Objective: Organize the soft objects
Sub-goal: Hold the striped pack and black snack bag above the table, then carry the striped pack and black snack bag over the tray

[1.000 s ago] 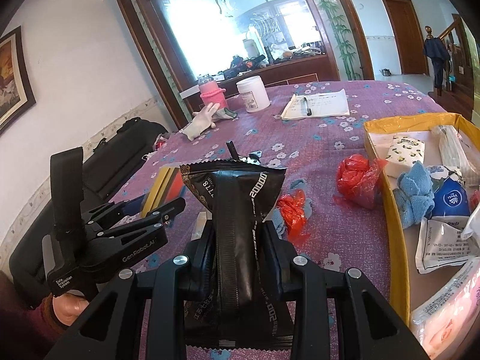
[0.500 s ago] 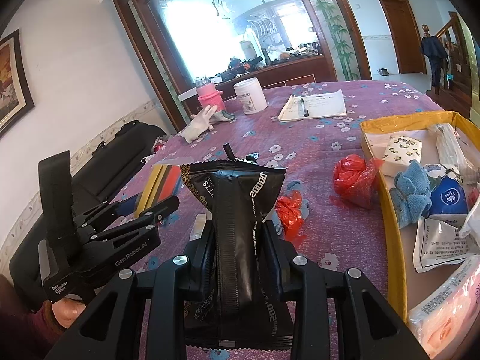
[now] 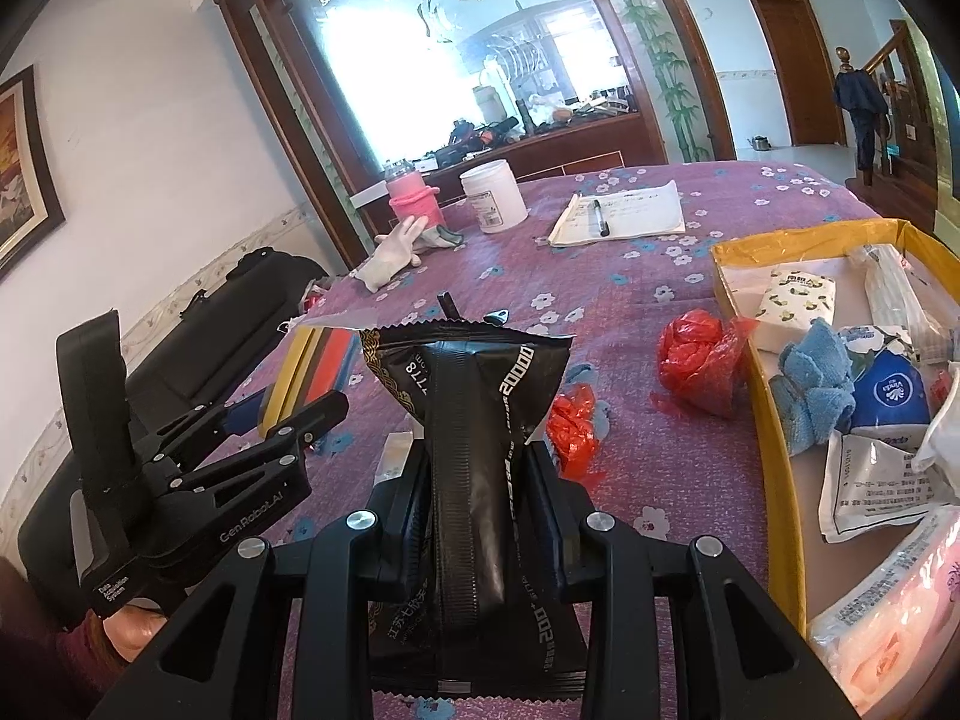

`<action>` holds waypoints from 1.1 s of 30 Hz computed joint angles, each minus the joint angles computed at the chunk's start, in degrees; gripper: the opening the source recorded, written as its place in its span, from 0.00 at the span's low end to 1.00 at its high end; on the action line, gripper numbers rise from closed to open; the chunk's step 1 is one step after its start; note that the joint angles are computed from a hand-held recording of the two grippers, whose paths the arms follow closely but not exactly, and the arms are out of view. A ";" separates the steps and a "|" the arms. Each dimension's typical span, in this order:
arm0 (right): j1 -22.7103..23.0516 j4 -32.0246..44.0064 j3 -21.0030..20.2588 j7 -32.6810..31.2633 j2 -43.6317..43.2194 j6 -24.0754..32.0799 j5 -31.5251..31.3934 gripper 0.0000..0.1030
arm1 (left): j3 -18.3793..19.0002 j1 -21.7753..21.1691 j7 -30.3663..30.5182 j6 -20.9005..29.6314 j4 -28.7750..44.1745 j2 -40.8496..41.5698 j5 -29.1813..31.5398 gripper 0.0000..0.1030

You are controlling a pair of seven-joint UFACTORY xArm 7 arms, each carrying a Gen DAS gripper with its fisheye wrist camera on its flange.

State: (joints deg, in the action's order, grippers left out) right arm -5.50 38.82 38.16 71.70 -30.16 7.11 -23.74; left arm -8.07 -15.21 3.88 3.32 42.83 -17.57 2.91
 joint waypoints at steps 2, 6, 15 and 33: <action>-0.34 0.00 0.39 0.42 -0.54 0.46 -0.12 0.33 | -0.24 0.34 -0.28 -0.27 -0.10 -0.09 0.22 0.44; -0.81 0.36 1.17 1.08 -1.13 1.65 -0.59 0.33 | -1.61 1.89 -1.53 -1.12 -0.43 -0.36 1.56 0.44; 0.00 0.26 0.83 2.08 -1.92 2.14 -1.29 0.33 | -6.03 6.83 -5.21 -3.61 -1.38 -1.40 5.93 0.44; 3.40 -2.56 -3.68 -1.30 -10.42 4.57 0.97 0.33 | -4.72 -0.31 -3.81 1.99 0.82 -4.60 4.68 0.45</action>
State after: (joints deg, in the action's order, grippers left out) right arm -2.10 36.27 34.48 70.40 -40.58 11.68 -22.76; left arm -12.79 -15.51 0.07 5.30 43.65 -22.17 7.59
